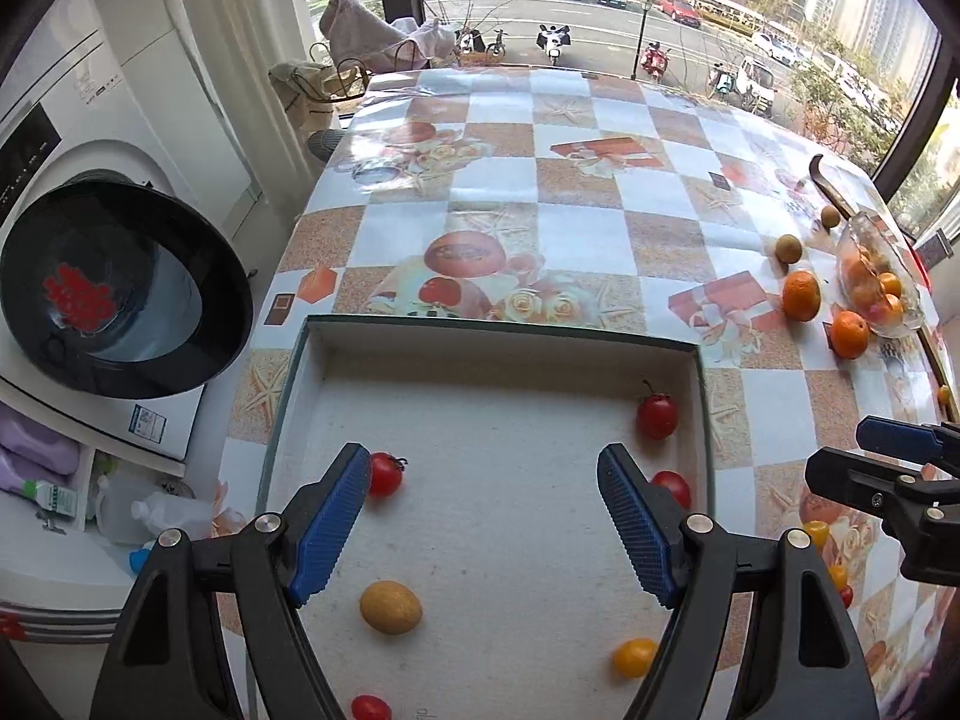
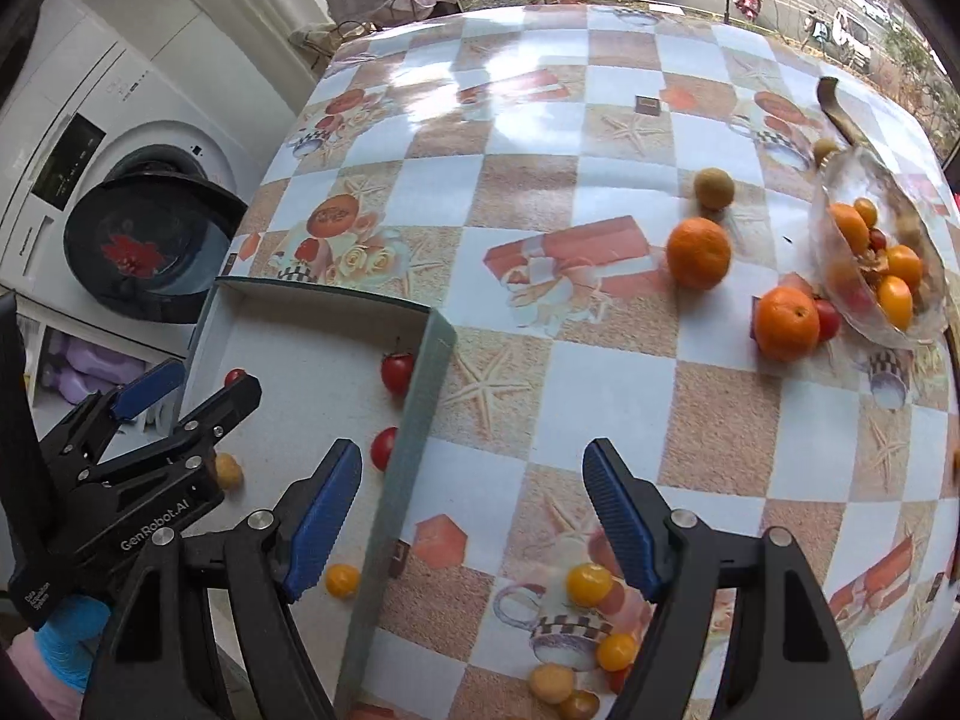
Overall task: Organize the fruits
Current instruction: 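Move both open tools back over the fruits on the table, then grasp a yellow cherry tomato with the left tool while the right tool grasps a tangerine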
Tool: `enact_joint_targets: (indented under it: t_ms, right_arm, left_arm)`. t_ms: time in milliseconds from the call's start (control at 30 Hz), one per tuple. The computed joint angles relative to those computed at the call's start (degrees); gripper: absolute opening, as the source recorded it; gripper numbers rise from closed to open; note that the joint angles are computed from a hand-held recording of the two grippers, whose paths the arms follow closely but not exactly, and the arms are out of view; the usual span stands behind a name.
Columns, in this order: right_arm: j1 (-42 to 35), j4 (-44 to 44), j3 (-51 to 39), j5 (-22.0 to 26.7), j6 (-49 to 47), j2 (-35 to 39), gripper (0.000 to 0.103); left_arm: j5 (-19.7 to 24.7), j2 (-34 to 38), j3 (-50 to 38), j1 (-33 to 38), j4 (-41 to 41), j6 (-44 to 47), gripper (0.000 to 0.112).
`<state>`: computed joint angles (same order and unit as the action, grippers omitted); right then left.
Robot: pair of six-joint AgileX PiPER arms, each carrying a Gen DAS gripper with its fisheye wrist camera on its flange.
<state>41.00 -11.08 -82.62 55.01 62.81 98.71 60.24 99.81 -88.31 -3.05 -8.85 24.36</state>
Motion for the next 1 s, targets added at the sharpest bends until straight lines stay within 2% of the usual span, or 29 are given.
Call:
enact_joint_targets:
  t_ms: [167, 367, 600, 800, 867, 1000]
  right_arm:
    - [-1.04, -1.26, 16.95, -0.29, 8.76, -12.47, 0.079]
    - [-1.13, -1.28, 30.01, 1.60, 15.15, -22.64, 0.079]
    - [-3.84, -2.74, 38.71, 2.84, 19.89, -31.07, 0.079]
    - [-12.01, -8.18, 41.97, 7.11, 18.68, -36.43, 0.079]
    - [-16.87, -9.26, 42.55, 7.23, 15.01, -37.34, 0.068]
    - [-26.17, -9.59, 43.09, 4.24, 7.55, -37.12, 0.057]
  left_arm:
    - [1.68, -4.91, 4.30, -6.11, -1.61, 1.08, 0.079]
    - [2.48, -7.97, 8.62, -14.55, -2.11, 0.15, 0.079]
    - [0.54, -7.61, 12.63, -21.77, -0.08, -4.41, 0.079]
    - [-0.70, -6.72, 14.69, -24.29, 2.02, -8.98, 0.079]
    - [-1.03, -6.44, 14.99, -25.02, 2.73, -10.58, 0.079]
    - [-1.48, -5.58, 15.32, -26.22, 4.08, -13.66, 0.079]
